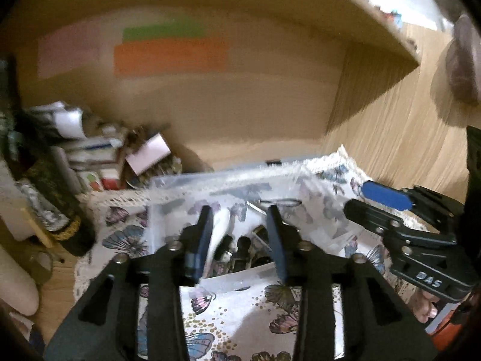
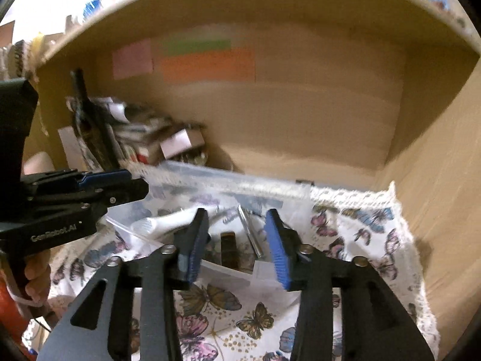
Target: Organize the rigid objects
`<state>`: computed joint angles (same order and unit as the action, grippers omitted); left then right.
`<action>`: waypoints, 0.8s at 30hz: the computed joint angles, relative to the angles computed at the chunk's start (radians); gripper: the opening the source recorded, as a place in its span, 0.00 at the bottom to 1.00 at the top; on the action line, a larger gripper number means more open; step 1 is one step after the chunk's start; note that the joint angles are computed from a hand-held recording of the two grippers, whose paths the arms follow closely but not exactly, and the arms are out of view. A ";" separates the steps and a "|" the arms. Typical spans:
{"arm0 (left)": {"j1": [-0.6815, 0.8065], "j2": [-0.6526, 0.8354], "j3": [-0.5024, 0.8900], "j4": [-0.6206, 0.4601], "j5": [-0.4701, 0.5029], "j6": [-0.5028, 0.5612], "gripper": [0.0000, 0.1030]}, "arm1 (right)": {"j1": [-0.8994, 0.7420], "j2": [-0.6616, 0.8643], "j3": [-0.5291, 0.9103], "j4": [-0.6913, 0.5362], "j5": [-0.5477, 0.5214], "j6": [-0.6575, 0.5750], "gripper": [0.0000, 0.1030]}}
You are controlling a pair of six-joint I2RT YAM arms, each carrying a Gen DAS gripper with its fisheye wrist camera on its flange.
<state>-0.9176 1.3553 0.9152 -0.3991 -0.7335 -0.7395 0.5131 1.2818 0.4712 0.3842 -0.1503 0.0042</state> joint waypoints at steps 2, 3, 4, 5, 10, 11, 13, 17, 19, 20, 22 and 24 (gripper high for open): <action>-0.067 -0.023 0.008 -0.042 -0.087 -0.034 0.49 | 0.001 -0.100 -0.048 -0.006 0.006 0.007 0.52; -0.105 -0.029 0.015 -0.068 -0.136 -0.055 0.55 | 0.002 -0.138 -0.067 -0.009 0.006 0.011 0.59; -0.137 -0.033 0.023 -0.092 -0.177 -0.074 0.58 | 0.003 -0.188 -0.087 -0.020 0.006 0.017 0.66; -0.178 -0.033 0.035 -0.130 -0.229 -0.104 0.65 | 0.004 -0.222 -0.101 -0.022 0.008 0.021 0.69; -0.347 0.012 0.123 -0.345 -0.452 -0.297 1.00 | 0.017 -0.436 -0.175 -0.077 0.031 0.039 0.91; -0.374 0.028 0.146 -0.407 -0.486 -0.354 1.00 | 0.020 -0.466 -0.185 -0.084 0.037 0.043 0.95; -0.411 0.055 0.182 -0.512 -0.522 -0.452 1.00 | 0.039 -0.521 -0.213 -0.079 0.081 0.053 1.00; -0.452 0.075 0.211 -0.619 -0.533 -0.571 1.00 | 0.071 -0.585 -0.235 -0.103 0.139 0.054 1.00; -0.472 0.092 0.227 -0.683 -0.544 -0.640 1.00 | 0.072 -0.607 -0.242 -0.115 0.142 0.059 1.00; -0.481 0.101 0.235 -0.710 -0.549 -0.670 1.00 | 0.070 -0.623 -0.247 -0.124 0.138 0.063 1.00; -0.494 0.109 0.243 -0.736 -0.559 -0.703 1.00 | 0.060 -0.655 -0.256 -0.146 0.127 0.070 1.00; -0.501 0.112 0.249 -0.740 -0.563 -0.706 1.00 | 0.055 -0.672 -0.261 -0.160 0.122 0.074 1.00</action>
